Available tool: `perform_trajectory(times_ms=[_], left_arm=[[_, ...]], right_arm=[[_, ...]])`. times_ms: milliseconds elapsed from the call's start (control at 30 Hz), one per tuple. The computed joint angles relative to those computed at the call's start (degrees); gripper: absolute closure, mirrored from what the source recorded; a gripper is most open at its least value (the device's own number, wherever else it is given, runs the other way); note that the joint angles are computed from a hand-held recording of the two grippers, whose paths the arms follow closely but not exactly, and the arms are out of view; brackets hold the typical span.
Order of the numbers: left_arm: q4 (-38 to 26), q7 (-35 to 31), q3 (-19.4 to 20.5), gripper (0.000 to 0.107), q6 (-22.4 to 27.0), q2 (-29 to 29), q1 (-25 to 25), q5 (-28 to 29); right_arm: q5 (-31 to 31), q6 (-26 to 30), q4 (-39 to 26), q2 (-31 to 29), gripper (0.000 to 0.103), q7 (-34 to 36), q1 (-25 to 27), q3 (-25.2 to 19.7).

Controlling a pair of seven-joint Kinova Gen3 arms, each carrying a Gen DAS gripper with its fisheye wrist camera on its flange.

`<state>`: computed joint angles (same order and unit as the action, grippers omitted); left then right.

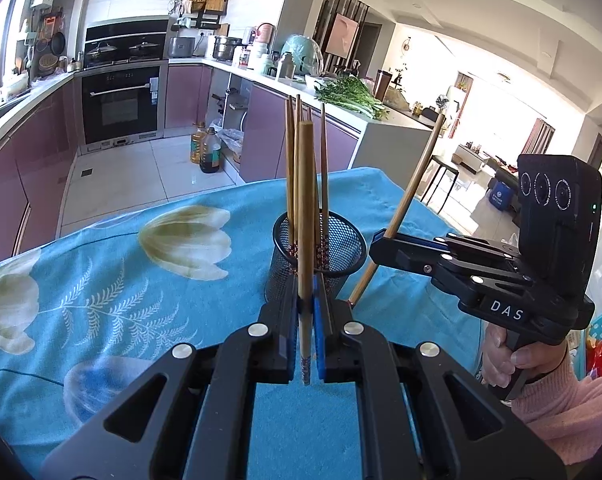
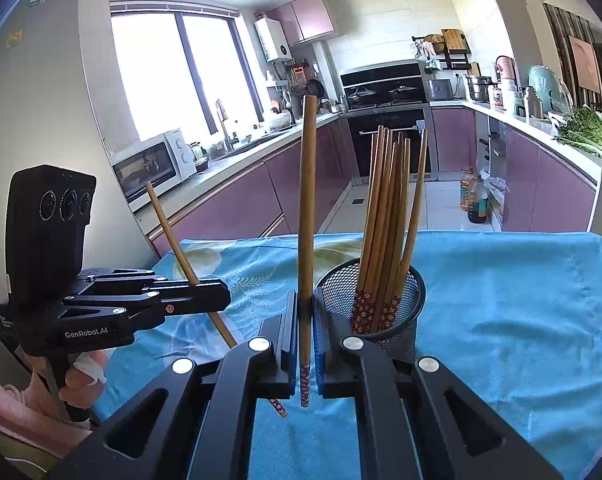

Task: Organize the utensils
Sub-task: 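Carry the upright chopstick over the mesh holder with the left tool while the right tool follows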

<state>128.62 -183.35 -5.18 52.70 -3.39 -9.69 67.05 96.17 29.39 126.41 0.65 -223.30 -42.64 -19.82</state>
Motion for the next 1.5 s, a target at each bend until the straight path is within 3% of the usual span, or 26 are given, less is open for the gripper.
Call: perform_trajectory(times_ms=[1500], left_arm=[[-3.29, 1.27, -0.97, 0.100, 1.66, -4.87, 3.34, 1.62]], right_arm=[[0.53, 6.85, 1.13, -3.68, 0.097, 0.95, -2.37, -1.48]])
